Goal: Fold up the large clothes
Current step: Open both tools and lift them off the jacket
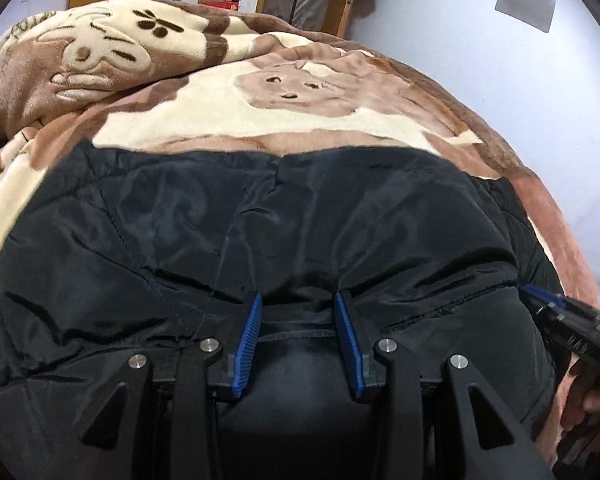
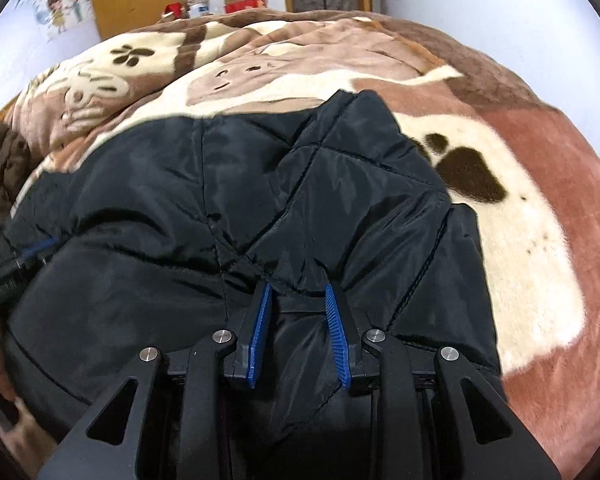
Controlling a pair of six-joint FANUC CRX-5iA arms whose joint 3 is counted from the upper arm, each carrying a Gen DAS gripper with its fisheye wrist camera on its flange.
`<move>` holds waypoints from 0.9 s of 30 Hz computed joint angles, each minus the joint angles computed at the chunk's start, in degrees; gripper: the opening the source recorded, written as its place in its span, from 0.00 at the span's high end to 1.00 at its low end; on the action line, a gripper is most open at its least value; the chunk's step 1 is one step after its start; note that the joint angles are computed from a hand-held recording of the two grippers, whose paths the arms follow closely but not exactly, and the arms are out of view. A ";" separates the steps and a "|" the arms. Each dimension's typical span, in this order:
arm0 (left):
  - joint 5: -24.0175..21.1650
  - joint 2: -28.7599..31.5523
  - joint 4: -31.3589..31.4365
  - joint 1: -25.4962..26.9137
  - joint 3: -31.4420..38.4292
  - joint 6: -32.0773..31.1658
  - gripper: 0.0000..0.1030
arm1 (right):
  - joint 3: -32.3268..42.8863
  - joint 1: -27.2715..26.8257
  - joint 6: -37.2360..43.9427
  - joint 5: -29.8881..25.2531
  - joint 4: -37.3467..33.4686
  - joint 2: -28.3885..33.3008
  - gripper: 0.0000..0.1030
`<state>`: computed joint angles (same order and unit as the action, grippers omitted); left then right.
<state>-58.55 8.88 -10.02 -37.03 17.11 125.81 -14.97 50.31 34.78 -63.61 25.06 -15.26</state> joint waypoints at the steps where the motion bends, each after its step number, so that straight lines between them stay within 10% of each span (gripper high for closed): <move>1: 0.45 -1.09 0.58 0.30 -0.74 -0.33 0.62 | -0.74 0.88 -1.52 0.64 2.15 -1.67 0.73; 10: -3.03 -12.15 -7.75 4.13 -7.32 5.47 0.63 | -1.27 -5.33 0.87 0.35 -1.22 -2.02 0.73; 14: -0.37 -15.26 -1.27 9.13 -14.86 3.72 0.63 | -3.37 -4.07 1.26 0.75 2.17 -1.23 0.73; 27: -7.09 -19.06 -12.44 0.33 -11.89 11.06 0.63 | -4.71 6.91 -3.45 -3.30 5.73 -9.54 0.71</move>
